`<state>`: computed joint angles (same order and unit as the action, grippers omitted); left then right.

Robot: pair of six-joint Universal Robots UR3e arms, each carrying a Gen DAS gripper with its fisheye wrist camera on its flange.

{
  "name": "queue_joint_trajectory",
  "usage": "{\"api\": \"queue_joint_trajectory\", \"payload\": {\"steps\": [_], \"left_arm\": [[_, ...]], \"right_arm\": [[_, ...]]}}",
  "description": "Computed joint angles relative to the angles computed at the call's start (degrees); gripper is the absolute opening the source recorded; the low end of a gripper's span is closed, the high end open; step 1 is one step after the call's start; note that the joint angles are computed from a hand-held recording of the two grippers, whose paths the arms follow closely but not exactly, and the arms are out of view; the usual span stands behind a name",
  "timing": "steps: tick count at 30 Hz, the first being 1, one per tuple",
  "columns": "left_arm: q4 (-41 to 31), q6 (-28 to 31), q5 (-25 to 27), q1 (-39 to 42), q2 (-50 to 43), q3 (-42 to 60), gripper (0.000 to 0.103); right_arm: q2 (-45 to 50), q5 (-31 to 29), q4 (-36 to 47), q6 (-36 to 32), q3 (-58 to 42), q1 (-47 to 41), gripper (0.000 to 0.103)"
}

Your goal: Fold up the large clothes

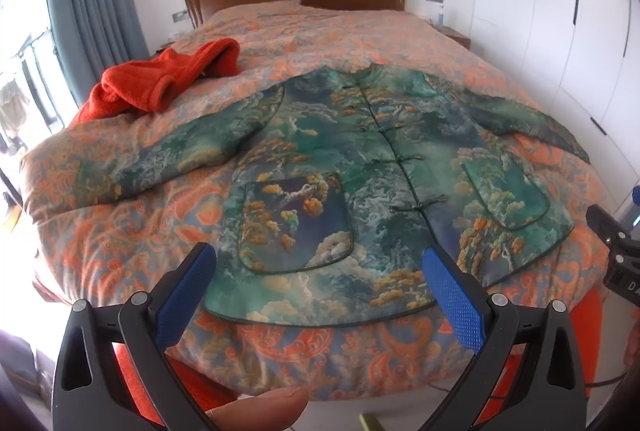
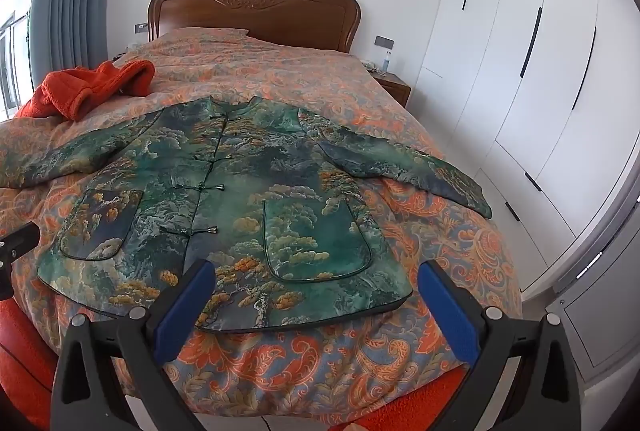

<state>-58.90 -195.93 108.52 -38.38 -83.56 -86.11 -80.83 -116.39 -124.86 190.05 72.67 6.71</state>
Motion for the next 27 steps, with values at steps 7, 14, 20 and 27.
{"api": "queue_joint_trajectory", "payload": {"steps": [7, 14, 20, 27], "left_arm": [[-0.56, 0.00, 0.28, -0.24, 0.21, 0.71, 0.103], [-1.50, -0.10, -0.20, 0.01, 1.28, 0.90, 0.103], [-2.57, -0.43, -0.45, -0.31, 2.83, 0.69, 0.103], [-3.75, -1.04, 0.10, -1.40, 5.22, -0.02, 0.103]], "right_arm": [[0.03, 0.07, 0.02, -0.12, -0.15, -0.02, 0.103], [-0.38, 0.03, 0.03, -0.07, -0.50, 0.16, 0.103], [-1.47, -0.31, -0.14, 0.60, 0.44, 0.95, 0.103], [-3.44, -0.69, -0.09, 1.42, 2.23, 1.71, 0.103]]}}
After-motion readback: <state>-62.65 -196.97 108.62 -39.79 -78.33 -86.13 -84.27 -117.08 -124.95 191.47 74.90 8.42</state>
